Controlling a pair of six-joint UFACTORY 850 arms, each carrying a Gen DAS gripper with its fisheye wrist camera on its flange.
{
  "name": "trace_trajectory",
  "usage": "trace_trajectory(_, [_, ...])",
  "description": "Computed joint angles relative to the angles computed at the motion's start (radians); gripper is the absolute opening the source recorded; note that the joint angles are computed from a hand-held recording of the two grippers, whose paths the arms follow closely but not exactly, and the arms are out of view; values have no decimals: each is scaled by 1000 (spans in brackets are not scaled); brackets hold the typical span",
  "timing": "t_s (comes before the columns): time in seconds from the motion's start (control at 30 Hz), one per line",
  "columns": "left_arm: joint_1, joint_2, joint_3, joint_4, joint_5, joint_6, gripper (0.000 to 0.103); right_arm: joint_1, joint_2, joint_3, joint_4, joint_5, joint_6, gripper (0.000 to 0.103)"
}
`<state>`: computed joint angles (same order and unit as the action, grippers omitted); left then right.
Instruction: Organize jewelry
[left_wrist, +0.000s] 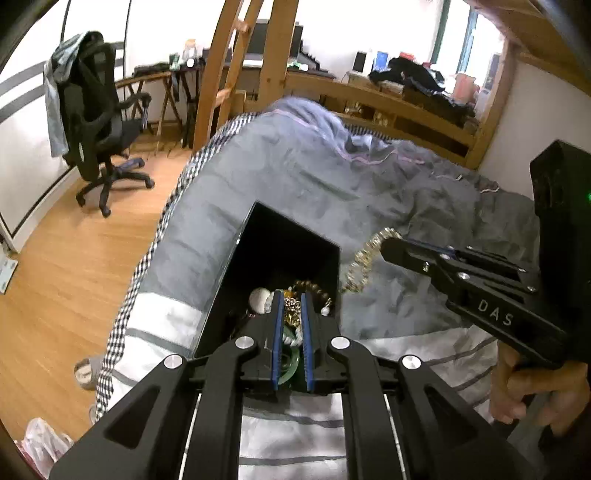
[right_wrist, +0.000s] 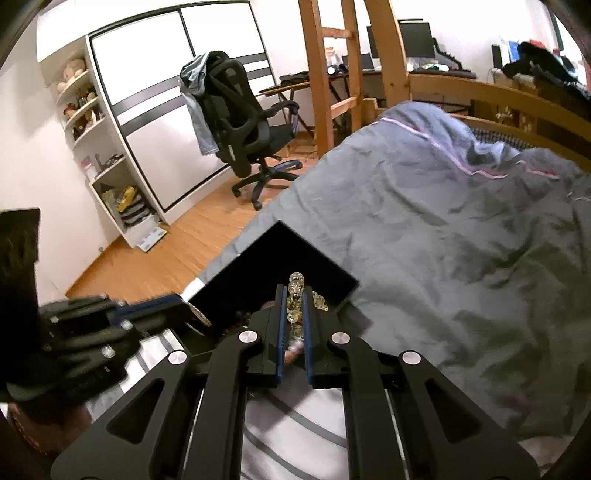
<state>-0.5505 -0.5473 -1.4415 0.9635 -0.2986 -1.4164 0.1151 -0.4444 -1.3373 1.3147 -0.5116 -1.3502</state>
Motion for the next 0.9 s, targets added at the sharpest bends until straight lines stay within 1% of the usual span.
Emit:
trace_trajectory(0.1, [9, -2, 2, -39, 4, 26, 9, 15, -28, -25, -20, -15, 29, 9])
trace_trajectory(0.2, [11, -2, 3, -21, -1, -10, 10, 25, -53, -51, -70, -43, 81, 9])
trace_trajectory(0.23, [11, 2, 9, 6, 1, -42, 11, 28, -62, -60, -88, -50, 102, 9])
trace_trajectory(0.27, [11, 5, 14, 31, 1, -71, 19, 31, -68, -67, -101, -52, 118, 10])
trace_trajectory(0.3, [10, 5, 15, 57, -1, -98, 32, 33, -75, -74, -118, -55, 138, 14])
trace_trajectory(0.33, [8, 6, 17, 90, -5, -131, 39, 35, -80, -79, -124, -57, 151, 21])
trace_trajectory(0.37, [5, 12, 25, 155, -13, -194, 47, 35, -81, -80, -121, -57, 152, 26])
trace_trajectory(0.4, [2, 17, 29, 197, -17, -234, 52, 33, -83, -80, -114, -60, 151, 42])
trace_trajectory(0.43, [-1, 25, 37, 255, -21, -292, 55, 29, -82, -78, -97, -67, 148, 60])
trace_trajectory(0.47, [-2, 34, 47, 302, -21, -345, 65, 24, -78, -71, -73, -69, 134, 64])
trace_trajectory(0.5, [-1, 46, 62, 368, -9, -422, 72, 20, -71, -64, -53, -64, 121, 66])
trace_trajectory(0.53, [1, 58, 76, 438, 5, -501, 74, 17, -61, -56, -48, -54, 116, 74])
trace_trajectory(0.57, [2, 69, 88, 499, 6, -570, 81, 16, -53, -48, -52, -39, 118, 80])
trace_trajectory(0.6, [-4, 79, 100, 547, -17, -626, 86, 15, -42, -38, -49, -21, 112, 91])
trace_trajectory(0.67, [-15, 86, 105, 574, -52, -659, 91, 13, -9, -4, -34, 21, 86, 93])
trace_trajectory(0.7, [-22, 92, 112, 581, -66, -669, 93, 12, 0, 2, -53, 29, 96, 94])
trace_trajectory(0.73, [-27, 93, 112, 560, -79, -648, 94, 14, 16, 16, -78, 43, 106, 96])
trace_trajectory(0.8, [-46, 96, 118, 513, -124, -592, 96, 11, 44, 44, -56, 51, 59, 99])
trace_trajectory(0.83, [-55, 97, 120, 488, -151, -565, 96, 10, 62, 65, -34, 55, 23, 99])
trace_trajectory(0.87, [-58, 97, 121, 467, -164, -543, 97, 9, 74, 77, -25, 58, 3, 99])
trace_trajectory(0.9, [-61, 100, 125, 452, -169, -535, 97, 11, 91, 97, -16, 78, -15, 99])
